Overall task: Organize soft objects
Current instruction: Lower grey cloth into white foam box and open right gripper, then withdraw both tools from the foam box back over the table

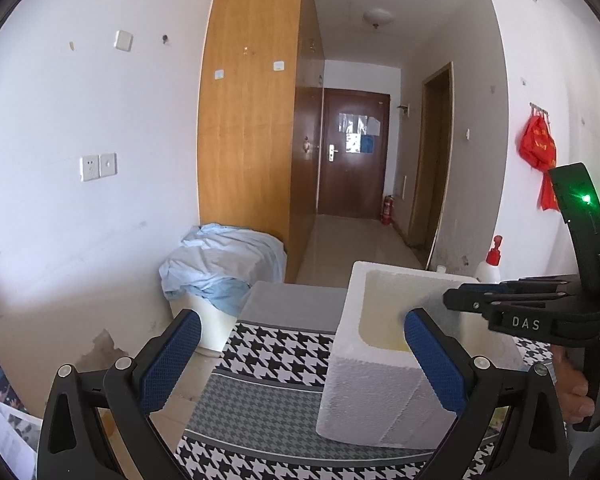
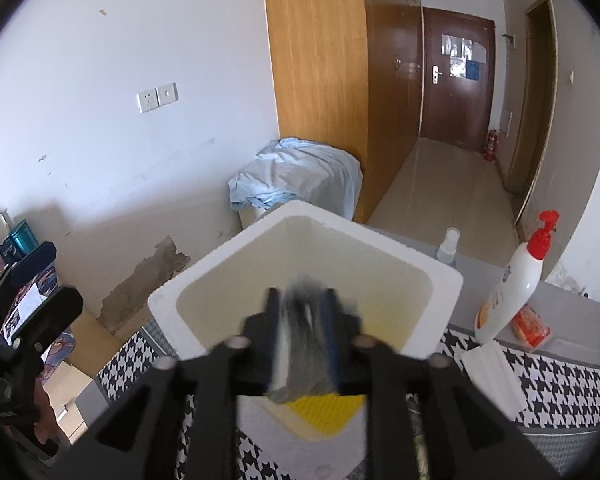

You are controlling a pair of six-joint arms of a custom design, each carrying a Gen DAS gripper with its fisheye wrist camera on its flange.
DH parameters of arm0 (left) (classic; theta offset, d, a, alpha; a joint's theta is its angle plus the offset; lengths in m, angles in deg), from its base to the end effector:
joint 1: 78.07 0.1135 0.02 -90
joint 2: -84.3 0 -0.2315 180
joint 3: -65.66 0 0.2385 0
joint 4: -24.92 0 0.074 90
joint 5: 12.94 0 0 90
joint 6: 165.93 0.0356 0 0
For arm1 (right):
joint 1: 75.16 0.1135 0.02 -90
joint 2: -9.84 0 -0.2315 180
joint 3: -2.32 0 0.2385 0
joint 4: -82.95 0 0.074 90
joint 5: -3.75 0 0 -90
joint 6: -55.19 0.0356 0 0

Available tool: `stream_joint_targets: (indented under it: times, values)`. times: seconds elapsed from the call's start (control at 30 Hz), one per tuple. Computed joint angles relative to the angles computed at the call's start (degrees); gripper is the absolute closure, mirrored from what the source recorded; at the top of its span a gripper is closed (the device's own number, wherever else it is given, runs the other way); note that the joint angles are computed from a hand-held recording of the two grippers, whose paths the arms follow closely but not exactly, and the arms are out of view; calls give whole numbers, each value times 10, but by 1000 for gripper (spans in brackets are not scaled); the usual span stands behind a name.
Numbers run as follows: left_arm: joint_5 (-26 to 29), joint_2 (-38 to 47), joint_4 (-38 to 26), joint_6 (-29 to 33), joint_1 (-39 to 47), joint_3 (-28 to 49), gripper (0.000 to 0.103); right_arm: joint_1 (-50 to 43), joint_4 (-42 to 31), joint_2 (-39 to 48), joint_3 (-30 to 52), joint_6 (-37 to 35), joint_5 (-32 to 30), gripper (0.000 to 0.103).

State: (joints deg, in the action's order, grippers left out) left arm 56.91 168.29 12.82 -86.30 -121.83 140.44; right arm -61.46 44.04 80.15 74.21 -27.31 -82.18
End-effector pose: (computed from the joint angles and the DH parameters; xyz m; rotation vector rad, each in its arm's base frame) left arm 0.2477 -0.2203 0.2665 0.3276 1.9019 -0.2925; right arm 0.2605 0.0609 0.2716 -0.0812 2.2218 0.1248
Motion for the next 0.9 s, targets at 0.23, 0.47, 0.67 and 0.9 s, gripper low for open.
stream_joint_targets:
  times: [0.23,0.47,0.67,0.9]
  values:
    - [0,-4,1,-4,-2,-1,1,17,12,-37,-25,-19,16,23]
    - [-12,-6,-2,-1,-17,3,1,14,3,-83,-47,-20,15,22]
    - [-20,-3,-8,6,-36,12,1,7,-10,-124,-63,-19,15,22]
    - [-35,-8,-3,6,-60,12,1,3,-25,-189,-94,-27,20,22]
